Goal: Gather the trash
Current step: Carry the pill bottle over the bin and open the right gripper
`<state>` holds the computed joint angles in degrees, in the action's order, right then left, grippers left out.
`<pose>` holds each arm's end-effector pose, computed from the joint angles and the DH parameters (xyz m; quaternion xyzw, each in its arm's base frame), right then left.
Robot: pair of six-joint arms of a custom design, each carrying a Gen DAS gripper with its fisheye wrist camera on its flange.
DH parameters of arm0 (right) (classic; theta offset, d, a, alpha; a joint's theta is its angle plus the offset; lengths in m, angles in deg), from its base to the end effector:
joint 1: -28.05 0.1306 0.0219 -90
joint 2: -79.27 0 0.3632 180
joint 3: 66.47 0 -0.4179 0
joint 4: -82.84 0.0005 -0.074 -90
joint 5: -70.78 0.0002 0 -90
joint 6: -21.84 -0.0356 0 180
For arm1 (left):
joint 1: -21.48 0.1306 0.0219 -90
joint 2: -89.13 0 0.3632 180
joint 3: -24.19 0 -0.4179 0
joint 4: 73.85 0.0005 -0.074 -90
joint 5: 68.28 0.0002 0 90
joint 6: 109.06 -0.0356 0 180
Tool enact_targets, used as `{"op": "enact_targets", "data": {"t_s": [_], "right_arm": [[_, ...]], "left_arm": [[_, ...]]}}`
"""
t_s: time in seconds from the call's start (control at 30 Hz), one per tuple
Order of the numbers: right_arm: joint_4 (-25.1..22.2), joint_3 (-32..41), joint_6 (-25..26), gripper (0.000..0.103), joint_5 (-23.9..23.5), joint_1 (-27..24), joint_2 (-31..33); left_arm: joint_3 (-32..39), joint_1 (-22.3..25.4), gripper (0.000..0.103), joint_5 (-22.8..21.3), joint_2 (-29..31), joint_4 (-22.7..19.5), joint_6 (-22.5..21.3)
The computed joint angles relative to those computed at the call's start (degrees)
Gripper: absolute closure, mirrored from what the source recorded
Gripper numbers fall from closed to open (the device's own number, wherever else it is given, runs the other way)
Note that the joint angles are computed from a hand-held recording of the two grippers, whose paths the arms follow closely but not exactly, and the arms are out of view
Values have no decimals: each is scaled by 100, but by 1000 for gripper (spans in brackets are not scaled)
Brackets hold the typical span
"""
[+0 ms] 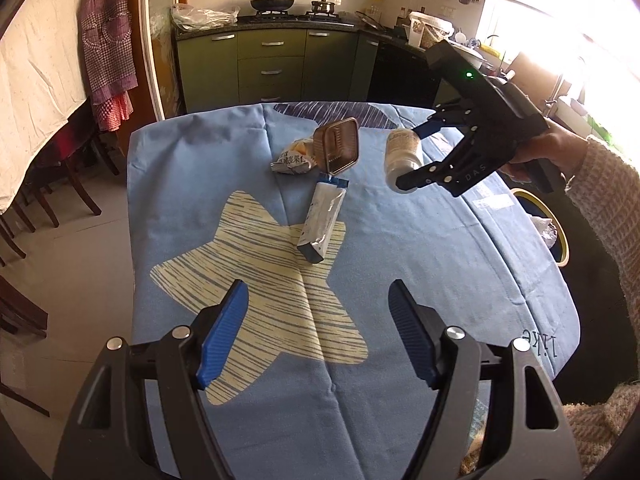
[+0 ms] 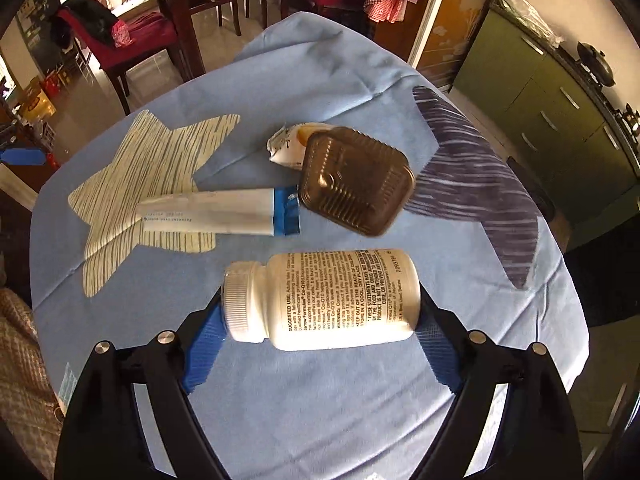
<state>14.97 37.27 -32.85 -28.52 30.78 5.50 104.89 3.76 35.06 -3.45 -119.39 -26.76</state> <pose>0.5765 0.0327 0.3583 -0.3331 0.9240 0.0290 0.1856 0.4612 -0.1565 0.3585 0.2434 0.9086 -0.1375 0.3104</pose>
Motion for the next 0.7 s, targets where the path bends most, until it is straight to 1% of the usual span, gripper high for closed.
{"op": "enact_targets", "data": {"t_s": [0.13,0.2,0.27,0.37,0.5,0.6,0.7], "right_arm": [[-46,-710,-48,19,105,-507,-752],[-105,-1081,-53,19,197,-949,-1140],[-173,-1333,-96,19,181,-1448,-1423],[-224,-1676,-53,19,274,-2160,-1757],[-201,-1909,-27,19,421,-2981,-1894],[-93,-1935,-119,18,444,-3469,-1791],[25,-1843,-360,18,434,-3715,-1519]], "left_arm": [[-14,-161,32,42,-27,32,-45],[-10,-253,32,53,-18,24,-68],[-18,-347,32,73,-25,41,-92],[4,-465,32,101,-19,52,-63],[57,-635,32,18,-6,43,-47],[100,-768,32,-43,9,15,-76],[141,-879,32,-112,35,-19,-104]]}}
